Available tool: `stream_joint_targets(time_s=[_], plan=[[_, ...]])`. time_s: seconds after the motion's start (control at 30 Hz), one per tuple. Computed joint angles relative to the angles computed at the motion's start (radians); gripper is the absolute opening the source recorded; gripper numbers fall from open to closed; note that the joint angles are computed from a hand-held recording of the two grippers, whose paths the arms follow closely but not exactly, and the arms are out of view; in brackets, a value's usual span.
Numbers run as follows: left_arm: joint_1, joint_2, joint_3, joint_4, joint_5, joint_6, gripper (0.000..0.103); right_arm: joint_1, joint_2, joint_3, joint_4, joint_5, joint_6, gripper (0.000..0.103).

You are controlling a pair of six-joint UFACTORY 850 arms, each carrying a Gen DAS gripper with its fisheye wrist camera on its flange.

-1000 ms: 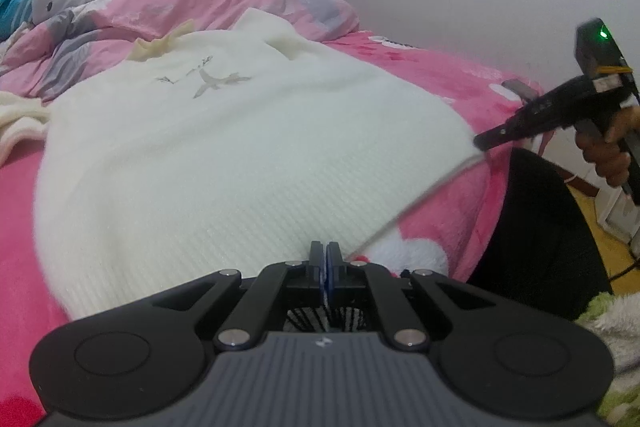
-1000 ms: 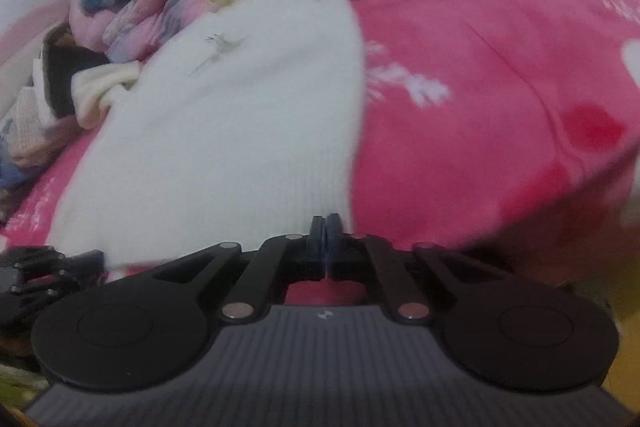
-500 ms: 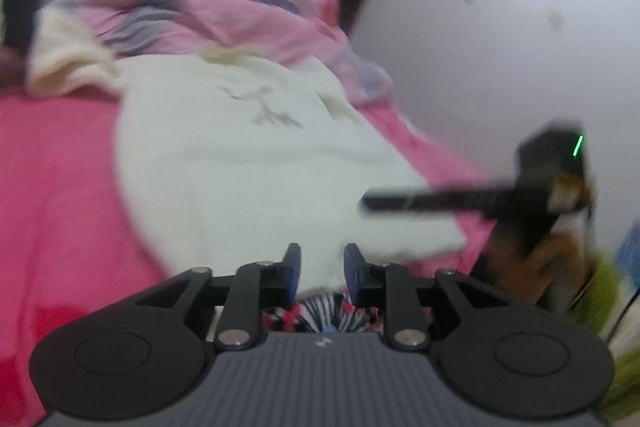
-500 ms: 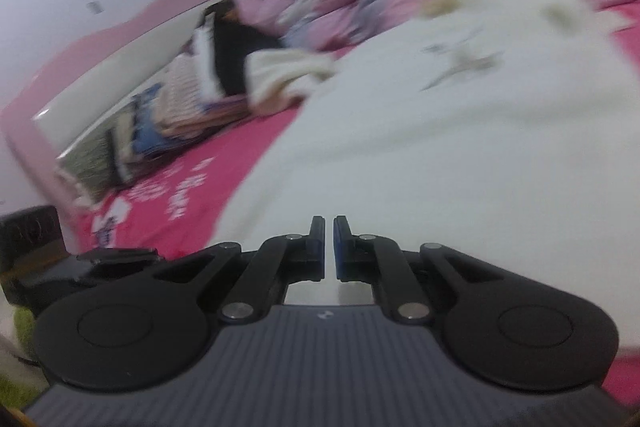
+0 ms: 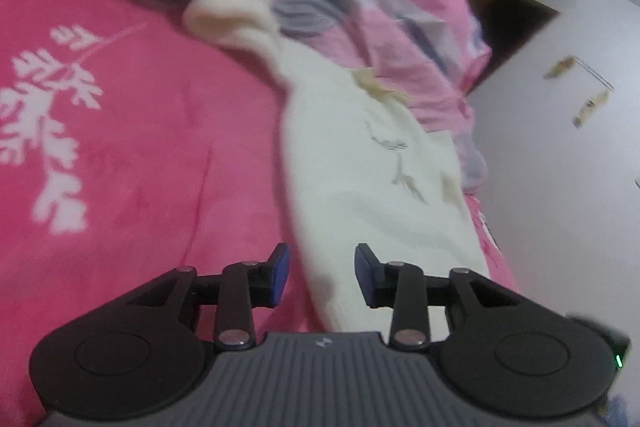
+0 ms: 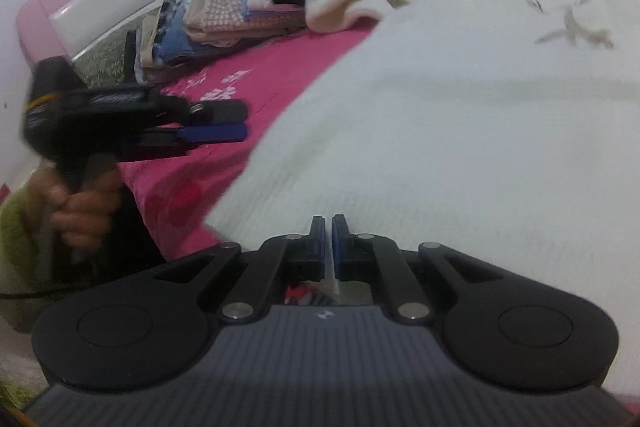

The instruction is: Fold clothes

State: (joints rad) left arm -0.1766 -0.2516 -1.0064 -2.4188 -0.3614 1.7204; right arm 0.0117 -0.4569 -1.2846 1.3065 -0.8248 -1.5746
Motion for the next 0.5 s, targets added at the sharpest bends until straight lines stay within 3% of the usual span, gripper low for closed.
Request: stream_joint_targets(time_s=[0.07, 0.2, 0.5], plan=[[0.021, -0.059, -0.061, 0.124, 0.007, -0.133, 0.035, 0.000, -0.005, -0.007, -0.009, -0.004, 0.020, 0.003], [0.077, -0.193, -0.216, 0.337, -0.059, -0.362, 0.033, -0.003, -0.013, -0.018, -0.033, -0.015, 0.062, 0.003], [0.156, -0.568, -0.743, 0.844, -0.203, -1.013, 0.017, -0.013, -0.027, -0.030, -0.047, -0.044, 0.103, 0.002]])
